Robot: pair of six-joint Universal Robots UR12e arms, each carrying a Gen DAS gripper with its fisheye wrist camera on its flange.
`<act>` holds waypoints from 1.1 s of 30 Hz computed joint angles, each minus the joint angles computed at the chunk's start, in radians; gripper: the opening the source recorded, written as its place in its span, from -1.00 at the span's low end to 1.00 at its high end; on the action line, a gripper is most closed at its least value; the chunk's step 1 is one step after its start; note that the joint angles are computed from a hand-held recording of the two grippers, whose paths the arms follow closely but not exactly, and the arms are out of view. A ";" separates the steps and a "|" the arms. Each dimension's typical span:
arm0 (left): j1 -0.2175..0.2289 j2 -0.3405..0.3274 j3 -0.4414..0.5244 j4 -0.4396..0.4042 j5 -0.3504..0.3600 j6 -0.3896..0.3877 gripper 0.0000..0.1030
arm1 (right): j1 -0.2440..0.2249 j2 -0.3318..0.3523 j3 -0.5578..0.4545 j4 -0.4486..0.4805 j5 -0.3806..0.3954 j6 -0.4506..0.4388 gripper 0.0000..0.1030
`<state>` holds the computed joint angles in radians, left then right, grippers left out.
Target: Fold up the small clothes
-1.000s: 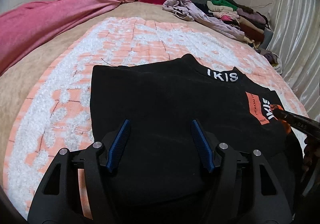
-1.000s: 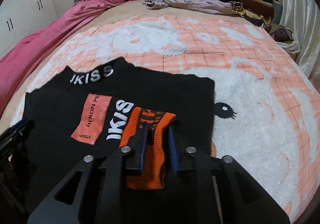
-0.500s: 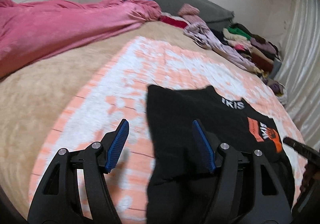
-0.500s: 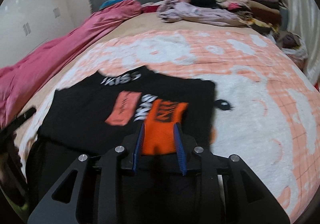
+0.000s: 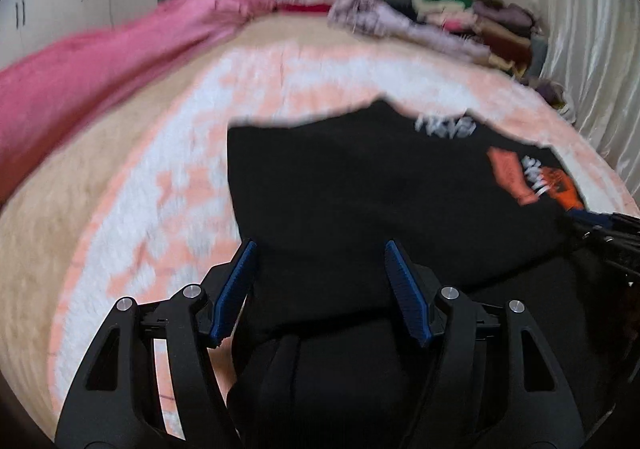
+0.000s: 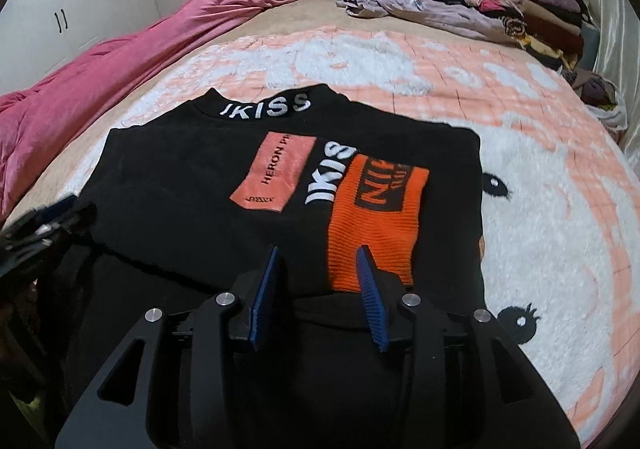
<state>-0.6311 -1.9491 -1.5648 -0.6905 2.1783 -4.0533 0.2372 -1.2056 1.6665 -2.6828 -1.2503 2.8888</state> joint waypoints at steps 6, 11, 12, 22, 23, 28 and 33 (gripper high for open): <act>0.027 0.039 -0.073 0.115 -0.104 -0.074 0.28 | 0.003 -0.002 0.003 -0.003 -0.008 0.003 -0.18; 0.016 0.060 -0.103 0.179 -0.039 -0.098 0.27 | -0.002 -0.014 0.015 -0.012 0.012 0.006 -0.06; 0.015 0.065 -0.109 0.189 -0.025 -0.105 0.27 | -0.003 -0.016 0.017 -0.013 0.012 0.004 -0.05; -0.006 0.103 -0.129 0.078 0.143 -0.200 0.27 | -0.007 -0.030 0.027 -0.035 0.026 0.022 0.19; -0.007 0.108 -0.133 0.067 0.155 -0.208 0.27 | -0.007 -0.031 0.028 -0.037 0.028 0.023 0.21; -0.010 0.125 -0.162 0.104 0.179 -0.237 0.27 | -0.011 -0.040 0.034 -0.056 0.039 0.035 0.32; -0.020 0.130 -0.175 0.128 0.201 -0.253 0.31 | -0.019 -0.049 0.040 -0.065 0.047 0.041 0.33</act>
